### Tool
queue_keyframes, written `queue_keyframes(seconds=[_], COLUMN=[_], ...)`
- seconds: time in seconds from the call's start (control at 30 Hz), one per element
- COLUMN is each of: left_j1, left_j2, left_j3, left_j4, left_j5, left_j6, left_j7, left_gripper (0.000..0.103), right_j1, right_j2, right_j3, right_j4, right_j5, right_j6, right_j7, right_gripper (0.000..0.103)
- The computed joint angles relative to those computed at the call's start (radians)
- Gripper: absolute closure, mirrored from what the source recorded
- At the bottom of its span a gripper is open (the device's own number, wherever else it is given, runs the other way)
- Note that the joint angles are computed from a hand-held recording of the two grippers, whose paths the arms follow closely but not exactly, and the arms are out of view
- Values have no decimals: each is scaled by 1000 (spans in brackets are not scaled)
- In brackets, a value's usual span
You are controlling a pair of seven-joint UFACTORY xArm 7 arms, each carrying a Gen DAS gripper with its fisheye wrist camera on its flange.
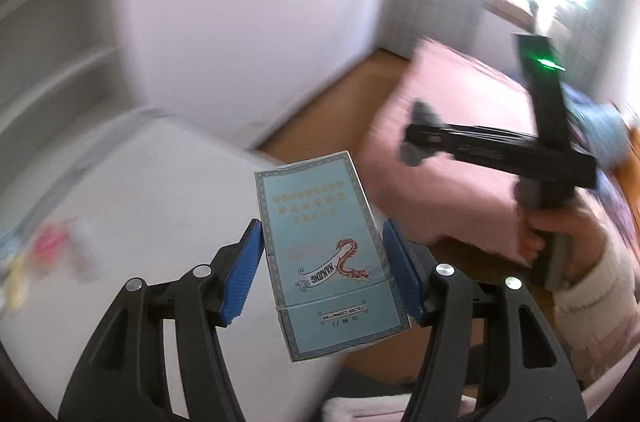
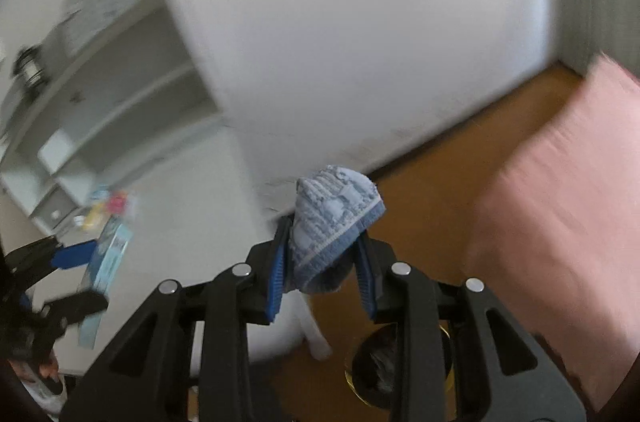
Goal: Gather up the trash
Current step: 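Carry the sock and booklet over the bin and open both tools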
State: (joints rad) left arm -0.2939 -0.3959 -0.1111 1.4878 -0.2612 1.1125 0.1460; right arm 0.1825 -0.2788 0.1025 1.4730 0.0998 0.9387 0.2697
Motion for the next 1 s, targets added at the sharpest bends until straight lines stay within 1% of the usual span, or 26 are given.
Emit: queue_keyframes(seconds=[0.1,0.17,0.23,0.33,0.4,0.5,0.6,0.63,0.67,0.77,0.8,0.83,0.9,0.93,0.97,1.0], left_j1=[-59,-97,-127,-149,-158,-171,-183,-183,-171,-179,-189,-189,-196,-199,-200,-202], left_j2=[80,130,183,289,380,457,514,521,506,504,529,530,550,537,528,525], left_j3=[-83,-117,-134,-144,-140,-133,-133,-130,-122,-126,-131,-129,-130,-131,-130,-129], left_j4=[10,-12,-65,-128,-131,-117,-78,-73,-93,-94,-67,-67,-51,-58,-77,-83], left_j5=[8,5,-5,10,29,52,66,67,56,54,69,72,84,86,88,96], left_j6=[1,-5,-26,-71,-69,-70,-60,-57,-58,-57,-56,-54,-56,-56,-77,-91], left_j7=[7,0,-10,-63,-106,-137,-156,-153,-131,-146,-165,-161,-171,-181,-187,-197], left_gripper=[43,43,43,43,43,43,43,43,43,43,43,42,28,14,11,11], right_j1=[-38,-68,-95,-116,-137,-152,-170,-173,-175,-180,-183,-186,-189,-192,-195,-198], right_j2=[-103,-133,-142,-106,-64,-12,20,28,31,49,56,43,41,34,26,18], right_j3=[-76,-118,-154,-195,-182,-192,-183,-179,-174,-175,-176,-177,-177,-177,-176,-178], right_j4=[-186,-298,-406,-497,-515,-539,-536,-534,-538,-538,-535,-546,-551,-558,-564,-567], right_j5=[65,104,144,225,213,291,304,309,313,336,344,350,362,368,372,374], right_j6=[9,26,42,82,94,104,109,110,109,120,125,131,133,125,112,104], right_j7=[7,11,12,-12,-15,-39,-58,-59,-61,-91,-104,-115,-133,-138,-139,-141], right_gripper=[73,73,73,73,73,73,73,73,73,73,73,72,50,24,16,16])
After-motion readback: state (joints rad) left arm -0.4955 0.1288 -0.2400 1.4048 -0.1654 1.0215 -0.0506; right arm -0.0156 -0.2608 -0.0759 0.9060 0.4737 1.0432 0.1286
